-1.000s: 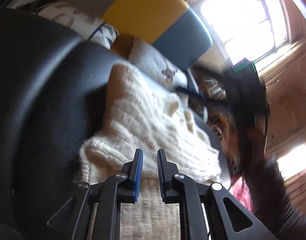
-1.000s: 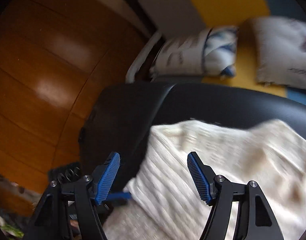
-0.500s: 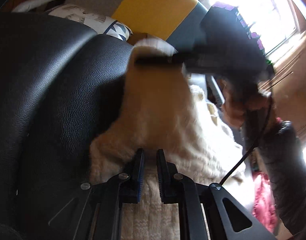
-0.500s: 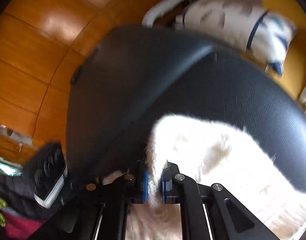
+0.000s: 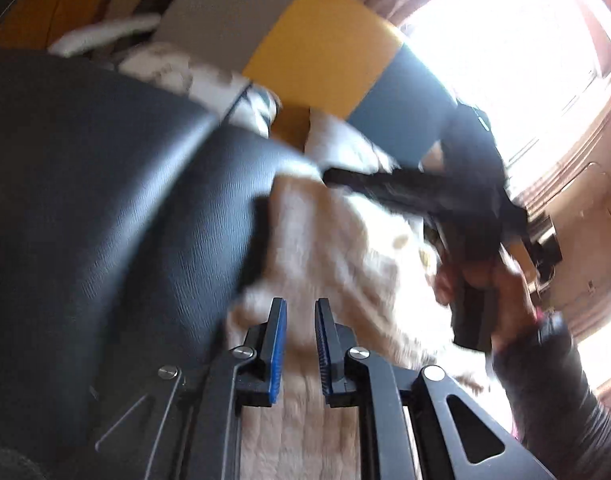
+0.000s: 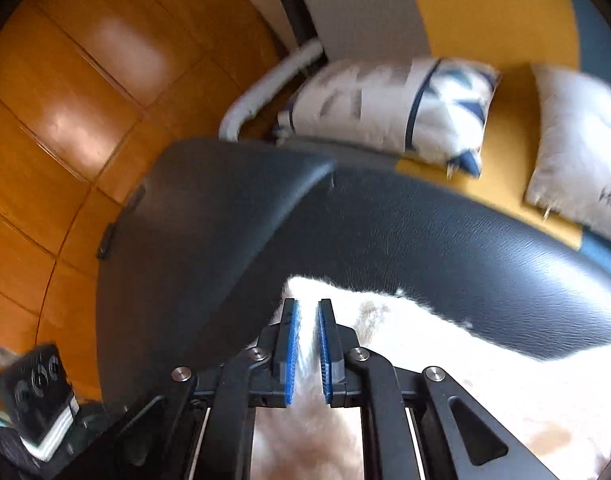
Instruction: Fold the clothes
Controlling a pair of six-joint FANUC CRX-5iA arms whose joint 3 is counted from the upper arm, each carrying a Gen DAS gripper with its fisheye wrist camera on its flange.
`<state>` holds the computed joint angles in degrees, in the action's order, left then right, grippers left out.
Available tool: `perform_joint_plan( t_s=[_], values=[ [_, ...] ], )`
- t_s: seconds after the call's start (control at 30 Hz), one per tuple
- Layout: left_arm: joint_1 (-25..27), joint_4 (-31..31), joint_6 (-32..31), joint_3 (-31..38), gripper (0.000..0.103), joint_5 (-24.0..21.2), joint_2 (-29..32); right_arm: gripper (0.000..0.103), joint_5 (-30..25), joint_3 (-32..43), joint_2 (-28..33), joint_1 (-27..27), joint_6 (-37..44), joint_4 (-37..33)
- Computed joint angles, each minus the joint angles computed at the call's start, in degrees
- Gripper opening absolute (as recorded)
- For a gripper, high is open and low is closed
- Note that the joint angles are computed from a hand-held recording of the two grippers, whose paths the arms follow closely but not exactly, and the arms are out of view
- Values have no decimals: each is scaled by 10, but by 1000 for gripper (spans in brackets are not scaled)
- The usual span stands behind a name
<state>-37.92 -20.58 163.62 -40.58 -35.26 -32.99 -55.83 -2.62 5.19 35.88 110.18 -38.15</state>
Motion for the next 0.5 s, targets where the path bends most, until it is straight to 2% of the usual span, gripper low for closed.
perform_joint_plan(
  t_s=[0.07,0.17,0.2,0.27,0.3,0.37,0.4,0.43,0.5],
  values=[
    [20,23,-49,1,15,0,-3,11,9,-17,-25,-7,9,-8],
    [52,74,-144,3,16,7,11,11,-14,-39,-60,-14,27,-24],
    [53,75,-155,10,17,2,24,11,-22,-43,-66,-12,28,-24],
    [33,35,-126,48,17,-53,76,11,-18,-57,-74,1,3,15],
    [34,39,-129,60,17,-66,97,11,-5,-71,-79,10,-17,40],
    [22,16,-90,54,19,-60,110,10,31,-109,-92,33,-78,107],
    [15,5,-73,54,19,-61,115,6,48,-126,-94,38,-101,129],
    [5,-2,-68,61,19,-75,118,6,59,-135,-95,29,-100,121],
    [-6,-6,-64,67,19,-94,114,5,61,-134,-97,-6,-74,58]
  ],
)
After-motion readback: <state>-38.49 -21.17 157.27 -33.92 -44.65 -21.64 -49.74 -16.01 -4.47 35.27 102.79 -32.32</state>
